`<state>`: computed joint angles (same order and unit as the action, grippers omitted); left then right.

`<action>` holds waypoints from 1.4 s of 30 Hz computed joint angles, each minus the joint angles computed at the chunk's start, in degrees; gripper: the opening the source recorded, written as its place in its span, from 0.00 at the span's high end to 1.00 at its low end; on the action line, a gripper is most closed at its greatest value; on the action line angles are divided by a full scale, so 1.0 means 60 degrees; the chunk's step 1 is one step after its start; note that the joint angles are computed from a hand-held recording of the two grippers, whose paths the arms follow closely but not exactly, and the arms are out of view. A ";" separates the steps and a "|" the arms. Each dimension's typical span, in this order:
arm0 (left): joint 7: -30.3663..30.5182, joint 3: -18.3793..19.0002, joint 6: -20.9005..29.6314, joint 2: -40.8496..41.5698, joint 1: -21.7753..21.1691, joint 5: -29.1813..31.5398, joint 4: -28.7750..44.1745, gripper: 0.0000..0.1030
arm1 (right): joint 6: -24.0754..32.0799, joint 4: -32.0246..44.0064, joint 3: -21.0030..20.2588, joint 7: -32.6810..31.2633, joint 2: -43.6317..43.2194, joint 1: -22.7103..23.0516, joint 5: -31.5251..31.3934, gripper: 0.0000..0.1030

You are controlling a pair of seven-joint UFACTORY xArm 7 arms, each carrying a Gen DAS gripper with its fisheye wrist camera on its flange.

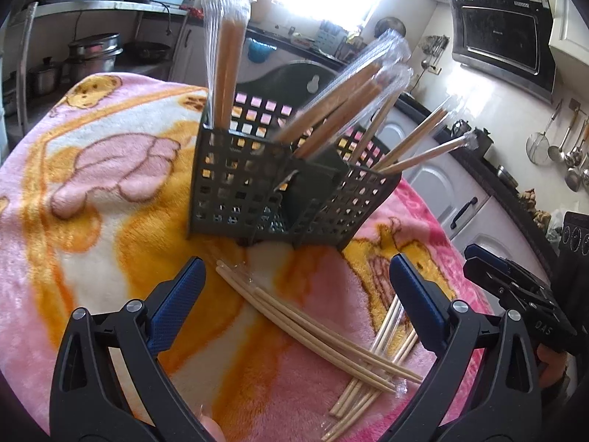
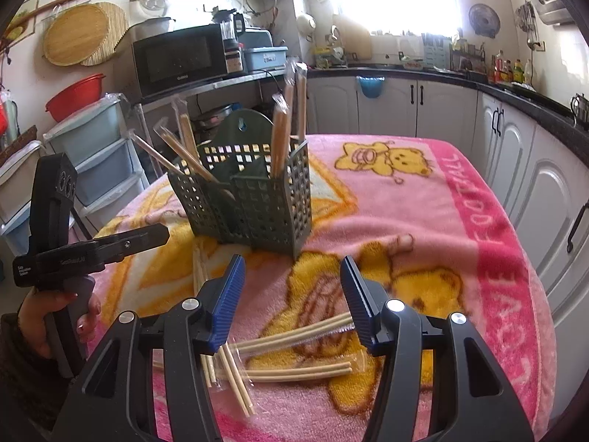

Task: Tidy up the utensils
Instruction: 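Move the open right tool down to the remaining wrapped chopsticks, then grasp a wrapped chopstick with right tool while left tool closes on the caddy rim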

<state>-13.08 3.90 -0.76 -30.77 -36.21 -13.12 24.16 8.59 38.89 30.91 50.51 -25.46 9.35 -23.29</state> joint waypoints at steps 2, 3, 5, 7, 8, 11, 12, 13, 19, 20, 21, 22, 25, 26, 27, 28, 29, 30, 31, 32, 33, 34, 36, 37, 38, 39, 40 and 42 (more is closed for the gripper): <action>0.0078 0.0223 -0.0009 0.0182 -0.0235 -0.0059 0.0074 0.14 | 0.0036 -0.0040 -0.0074 -0.0024 0.0055 0.0060 0.0046 0.50; 0.0159 0.0390 0.0013 0.0306 -0.0405 -0.0106 0.0135 0.16 | 0.0046 -0.0077 -0.0124 -0.0037 0.0068 0.0107 0.0075 0.50; 0.0316 0.0586 0.0037 0.0505 -0.0625 -0.0203 0.0228 0.21 | 0.0055 -0.0122 -0.0191 -0.0044 0.0096 0.0164 0.0114 0.50; 0.0468 0.0696 0.0063 0.0681 -0.0764 -0.0311 0.0317 0.28 | 0.0067 -0.0140 -0.0221 -0.0036 0.0124 0.0176 0.0122 0.50; 0.0534 0.0724 0.0097 0.0790 -0.0793 -0.0368 0.0376 0.28 | 0.0066 -0.0157 -0.0252 -0.0037 0.0138 0.0201 0.0139 0.50; 0.0828 0.0855 0.0203 0.1152 -0.0873 -0.0569 0.0609 0.33 | 0.0057 -0.0171 -0.0306 -0.0035 0.0179 0.0213 0.0145 0.50; 0.0930 0.0880 0.0240 0.1237 -0.0892 -0.0665 0.0674 0.36 | 0.0045 -0.0179 -0.0330 -0.0044 0.0191 0.0218 0.0145 0.50; 0.1037 0.0912 0.0316 0.1358 -0.0896 -0.0765 0.0764 0.38 | 0.0033 -0.0189 -0.0355 -0.0060 0.0199 0.0225 0.0145 0.50; 0.1773 0.0957 0.0561 0.1860 -0.0865 -0.1548 0.1144 0.42 | 0.0067 -0.0156 -0.0480 -0.0134 0.0391 0.0239 0.0174 0.50; 0.1904 0.0955 0.0574 0.1921 -0.0862 -0.1693 0.1182 0.43 | 0.0124 -0.0135 -0.0538 -0.0167 0.0456 0.0288 0.0208 0.50; 0.2012 0.0908 0.0570 0.1986 -0.0824 -0.1814 0.1221 0.45 | 0.0167 -0.0128 -0.0595 -0.0190 0.0506 0.0341 0.0238 0.50; 0.2070 0.0776 0.0565 0.2039 -0.0702 -0.1879 0.1248 0.46 | 0.0212 -0.0107 -0.0659 -0.0217 0.0587 0.0396 0.0272 0.50; 0.2247 0.0459 0.0462 0.2192 -0.0416 -0.2017 0.1336 0.49 | 0.0360 -0.0038 -0.0875 -0.0271 0.0866 0.0582 0.0373 0.50; 0.2309 0.0405 0.0471 0.2218 -0.0369 -0.2065 0.1358 0.52 | 0.0417 -0.0024 -0.0950 -0.0277 0.0957 0.0652 0.0415 0.50; 0.2389 0.0400 0.0593 0.2303 -0.0357 -0.2124 0.1442 0.57 | 0.0466 -0.0001 -0.1001 -0.0256 0.1031 0.0695 0.0427 0.50; 0.2458 0.0340 0.0613 0.2362 -0.0313 -0.2209 0.1469 0.61 | 0.0484 0.0005 -0.1059 -0.0229 0.1103 0.0736 0.0438 0.50; 0.2510 0.0250 0.0632 0.2420 -0.0236 -0.2259 0.1498 0.62 | 0.0482 0.0003 -0.1123 -0.0186 0.1174 0.0768 0.0455 0.50; 0.2545 0.0134 0.0701 0.2484 -0.0122 -0.2260 0.1547 0.65 | 0.0493 -0.0001 -0.1180 -0.0141 0.1229 0.0793 0.0466 0.50; 0.2600 0.0064 0.0747 0.2496 -0.0055 -0.2324 0.1565 0.68 | 0.0546 0.0007 -0.1228 -0.0087 0.1270 0.0820 0.0480 0.50; 0.2662 0.0018 0.0813 0.2529 -0.0004 -0.2397 0.1602 0.70 | 0.0579 0.0001 -0.1302 -0.0038 0.1327 0.0853 0.0521 0.50; 0.2697 -0.0069 0.0848 0.2549 0.0082 -0.2445 0.1620 0.72 | 0.0617 0.0001 -0.1373 0.0013 0.1370 0.0880 0.0556 0.50; 0.2718 -0.0156 0.0895 0.2567 0.0187 -0.2466 0.1634 0.75 | 0.0646 -0.0011 -0.1413 0.0101 0.1396 0.0872 0.0555 0.50; 0.2817 -0.0233 0.0947 0.2594 0.0267 -0.2614 0.1664 0.78 | 0.0717 -0.0003 -0.1535 0.0201 0.1507 0.0912 0.0608 0.50; 0.2857 -0.0280 0.0967 0.2628 0.0307 -0.2674 0.1690 0.80 | 0.0774 0.0022 -0.1688 0.0154 0.1616 0.1031 0.0777 0.50; 0.2905 -0.0320 0.0983 0.2632 0.0349 -0.2731 0.1685 0.80 | 0.0754 0.0012 -0.1828 0.0102 0.1682 0.1148 0.0929 0.50; 0.2924 -0.0383 0.0982 0.2658 0.0400 -0.2763 0.1701 0.81 | 0.0723 0.0007 -0.1999 0.0014 0.1780 0.1294 0.1163 0.50; 0.2981 -0.0399 0.1010 0.2641 0.0430 -0.2809 0.1700 0.82 | 0.0667 -0.0005 -0.2170 -0.0105 0.1878 0.1439 0.1410 0.50; 0.3040 -0.0461 0.1020 0.2639 0.0496 -0.2881 0.1693 0.83 | 0.0420 -0.0072 -0.2482 -0.0379 0.2073 0.1724 0.1958 0.50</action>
<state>5.16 1.14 5.36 -14.93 -33.23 -30.41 34.32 11.11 38.45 16.01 48.23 -13.02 19.69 -11.55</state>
